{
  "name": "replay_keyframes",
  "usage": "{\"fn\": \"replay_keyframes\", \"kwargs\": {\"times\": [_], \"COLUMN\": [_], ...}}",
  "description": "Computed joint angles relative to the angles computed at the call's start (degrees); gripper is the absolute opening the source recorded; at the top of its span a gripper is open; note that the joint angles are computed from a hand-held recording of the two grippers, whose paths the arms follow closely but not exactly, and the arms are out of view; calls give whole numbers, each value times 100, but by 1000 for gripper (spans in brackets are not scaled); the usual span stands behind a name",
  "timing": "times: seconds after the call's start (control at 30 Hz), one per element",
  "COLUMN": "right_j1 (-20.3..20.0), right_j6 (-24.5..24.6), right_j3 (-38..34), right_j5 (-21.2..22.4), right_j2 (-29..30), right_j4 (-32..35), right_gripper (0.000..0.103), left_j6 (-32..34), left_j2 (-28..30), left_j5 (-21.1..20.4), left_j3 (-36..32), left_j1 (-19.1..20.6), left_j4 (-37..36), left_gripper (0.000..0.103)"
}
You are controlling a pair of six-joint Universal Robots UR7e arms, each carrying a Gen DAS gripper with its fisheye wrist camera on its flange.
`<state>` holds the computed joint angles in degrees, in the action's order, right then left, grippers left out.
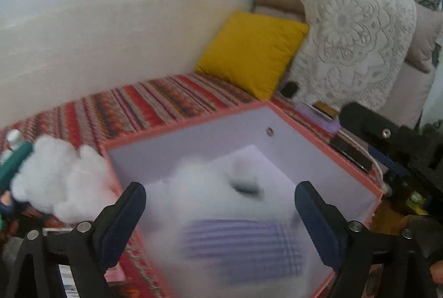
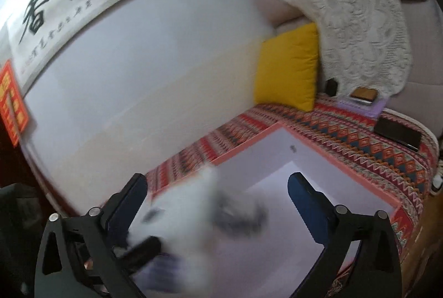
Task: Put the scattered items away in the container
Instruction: 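Carry the bear and clear case into the pink box and release both, then grasp the small pink box with the left tool while the right tool grasps the black glove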
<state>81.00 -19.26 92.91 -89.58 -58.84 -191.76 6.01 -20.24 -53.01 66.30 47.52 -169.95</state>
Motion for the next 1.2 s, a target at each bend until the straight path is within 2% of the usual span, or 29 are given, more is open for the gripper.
{"fn": "replay_keyframes", "kwargs": {"times": [0.17,0.33,0.4,0.5,0.6,0.67,0.7,0.77,0.8,0.87,1.0,1.17,1.2], "right_j1": [-11,273,476,803,1160,1461,1597,1862,1940,2087,2063,1900,1875], "right_j6": [193,-122,-386,-908,-1439,-1892,-2121,-2539,-2624,-2761,-2497,-2286,-2364], "right_j3": [134,428,549,608,569,394,287,45,-90,-532,-1429,-2358,-2422], "right_j5": [143,253,235,277,206,-2,-219,-665,-832,-1292,-1670,-1826,-1819], "right_j2": [-44,-101,-94,-2,279,635,858,1346,1520,2091,2867,3522,3603], "right_j4": [-275,-411,-180,685,1517,2282,2444,2646,2710,2780,3283,3806,3737], "right_gripper": [103,103,103,103,103,103,102,98,93,91,91,92,93], "left_j6": [-252,-882,-1232,-1912,-2869,-3250,-3425,-3606,-3671,-3854,-3745,-3975,-3955], "left_j2": [-557,-1305,-1663,-2280,-2868,-3158,-3302,-3481,-3504,-3437,-3144,-2812,-2788], "left_j5": [145,943,1346,2031,2587,2569,2503,2149,2012,1832,1552,1007,984], "left_j3": [747,1937,2517,3471,3972,4031,4023,3832,3731,3343,2783,2217,2180], "left_j1": [-37,-2,86,321,704,987,1154,1495,1601,1814,2110,2433,2444], "left_j4": [-426,-713,-710,-515,189,414,519,602,655,973,1094,1551,1543], "left_gripper": [96,97,97,97,97,97,97,97,97,97,97,97,97]}}
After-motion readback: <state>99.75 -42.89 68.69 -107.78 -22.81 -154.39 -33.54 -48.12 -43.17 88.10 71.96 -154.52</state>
